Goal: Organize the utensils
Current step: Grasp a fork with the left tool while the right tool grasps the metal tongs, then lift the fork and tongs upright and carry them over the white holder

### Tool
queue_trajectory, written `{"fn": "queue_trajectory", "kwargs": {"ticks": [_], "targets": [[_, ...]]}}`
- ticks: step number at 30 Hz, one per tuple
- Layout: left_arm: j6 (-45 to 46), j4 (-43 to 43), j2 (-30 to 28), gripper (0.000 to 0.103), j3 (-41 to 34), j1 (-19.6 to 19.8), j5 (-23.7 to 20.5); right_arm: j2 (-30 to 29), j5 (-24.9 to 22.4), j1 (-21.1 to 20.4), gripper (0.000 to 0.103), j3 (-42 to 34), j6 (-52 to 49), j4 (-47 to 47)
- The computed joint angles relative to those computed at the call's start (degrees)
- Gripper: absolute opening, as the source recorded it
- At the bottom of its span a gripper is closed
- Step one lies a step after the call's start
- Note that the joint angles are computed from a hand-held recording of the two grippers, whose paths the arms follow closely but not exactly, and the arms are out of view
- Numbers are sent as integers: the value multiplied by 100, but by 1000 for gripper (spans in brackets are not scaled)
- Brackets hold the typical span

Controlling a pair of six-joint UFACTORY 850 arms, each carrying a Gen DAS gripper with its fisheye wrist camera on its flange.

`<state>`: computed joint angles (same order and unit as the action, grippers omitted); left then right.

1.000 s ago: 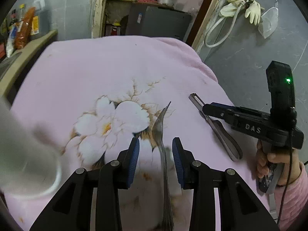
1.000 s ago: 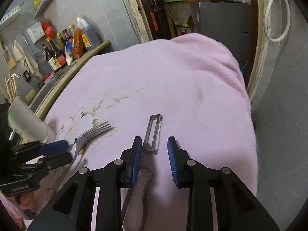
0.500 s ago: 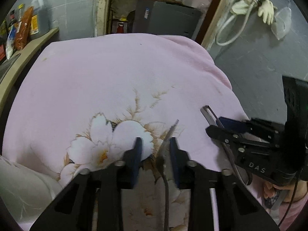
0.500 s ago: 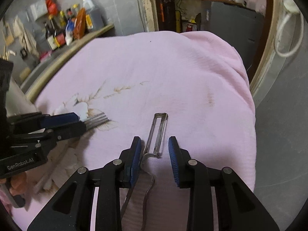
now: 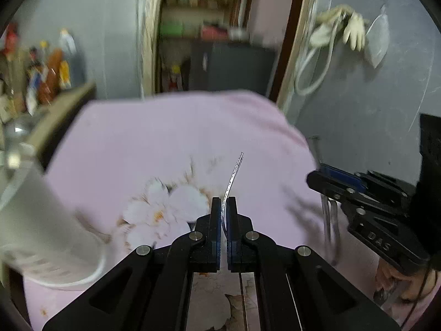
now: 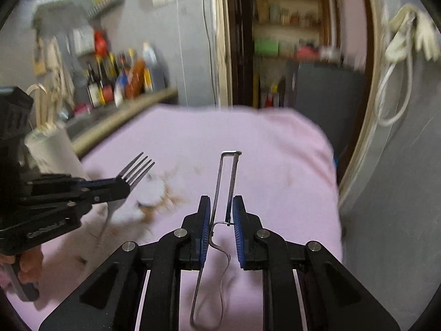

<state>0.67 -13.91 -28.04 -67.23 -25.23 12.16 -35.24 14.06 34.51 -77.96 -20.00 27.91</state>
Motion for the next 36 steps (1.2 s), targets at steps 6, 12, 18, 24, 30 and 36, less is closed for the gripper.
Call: {"fn": "queue_trajectory", "kwargs": {"ticks": [6,12,18,24,30,36], "targets": [[-25,-260,612,1,842,-170,1526,435,2104,478,14,815,-258,208],[50,-341,1187,1,1387,-197,2239,590,3147,817,14,944,-608,255],[114,-438,1790,1,1762,-76,2528,677,3386,1015,14,827,-699,33],[345,-567,2334,1,2043,145,2628,650,3558,1128,14,623,-384,-373],[648,-792,2719,1,2223,421,2668,424,3532,1269,14,95,-274,-628],[671,-997,3169,1,2512,774,3087,111,3570,1394,14,-492,195,-961]]}}
